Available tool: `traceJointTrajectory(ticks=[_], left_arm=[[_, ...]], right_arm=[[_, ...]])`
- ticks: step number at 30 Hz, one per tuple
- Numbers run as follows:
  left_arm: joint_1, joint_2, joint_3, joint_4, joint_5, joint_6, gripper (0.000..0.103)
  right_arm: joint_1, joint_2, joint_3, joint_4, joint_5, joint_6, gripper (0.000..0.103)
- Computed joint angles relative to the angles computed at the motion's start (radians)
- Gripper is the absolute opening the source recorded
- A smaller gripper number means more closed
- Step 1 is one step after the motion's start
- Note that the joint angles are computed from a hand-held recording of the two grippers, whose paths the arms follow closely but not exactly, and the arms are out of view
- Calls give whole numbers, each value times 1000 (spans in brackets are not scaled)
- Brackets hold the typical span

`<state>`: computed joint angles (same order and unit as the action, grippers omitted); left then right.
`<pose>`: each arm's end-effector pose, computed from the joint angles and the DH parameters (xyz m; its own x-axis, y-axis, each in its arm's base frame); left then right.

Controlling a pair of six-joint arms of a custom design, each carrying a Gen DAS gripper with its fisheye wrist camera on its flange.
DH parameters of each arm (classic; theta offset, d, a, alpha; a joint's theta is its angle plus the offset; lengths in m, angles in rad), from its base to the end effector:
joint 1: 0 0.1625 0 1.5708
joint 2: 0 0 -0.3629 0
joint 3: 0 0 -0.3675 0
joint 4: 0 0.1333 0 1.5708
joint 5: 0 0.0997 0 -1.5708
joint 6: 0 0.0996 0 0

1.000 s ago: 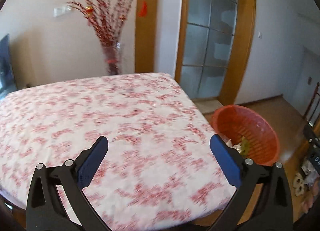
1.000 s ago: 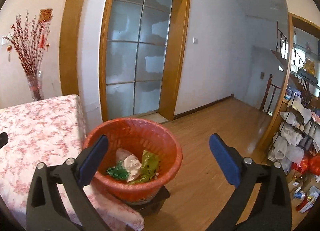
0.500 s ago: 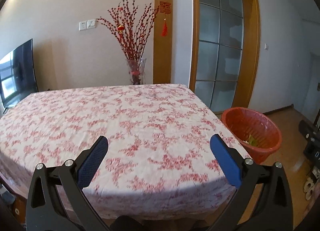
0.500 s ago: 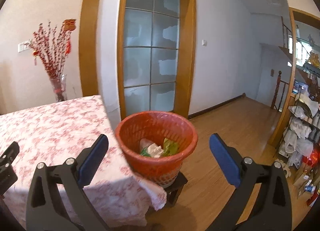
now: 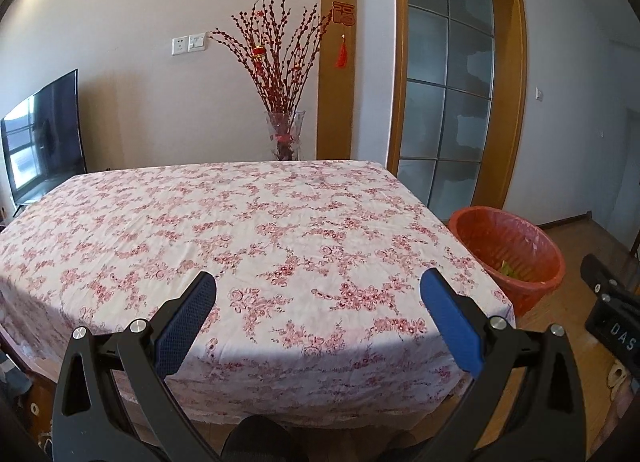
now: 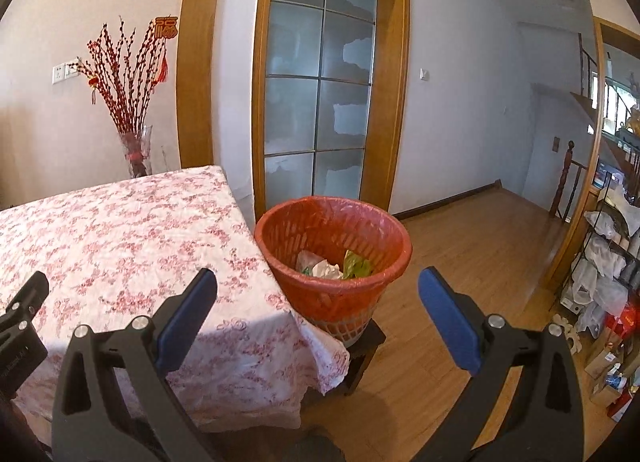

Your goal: Collect trash

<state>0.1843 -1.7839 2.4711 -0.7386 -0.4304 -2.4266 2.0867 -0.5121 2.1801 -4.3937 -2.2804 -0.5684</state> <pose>-0.1270 -0.2514 0.1824 -0.6491 -0.4415 -0.6195 0.4967 0.3708 -0.7847 0.2519 -0.3056 0.0352 -0.6966 -0.0677 0.7142 -0.6814 0.3738 -0.6292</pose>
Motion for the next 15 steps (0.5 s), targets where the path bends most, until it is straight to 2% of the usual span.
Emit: traceJointTrajectory(ticks=[15], left_arm=[[-44, 8, 14, 23, -60, -57, 100]], right_arm=[[14, 29, 9, -36, -38, 10, 99]])
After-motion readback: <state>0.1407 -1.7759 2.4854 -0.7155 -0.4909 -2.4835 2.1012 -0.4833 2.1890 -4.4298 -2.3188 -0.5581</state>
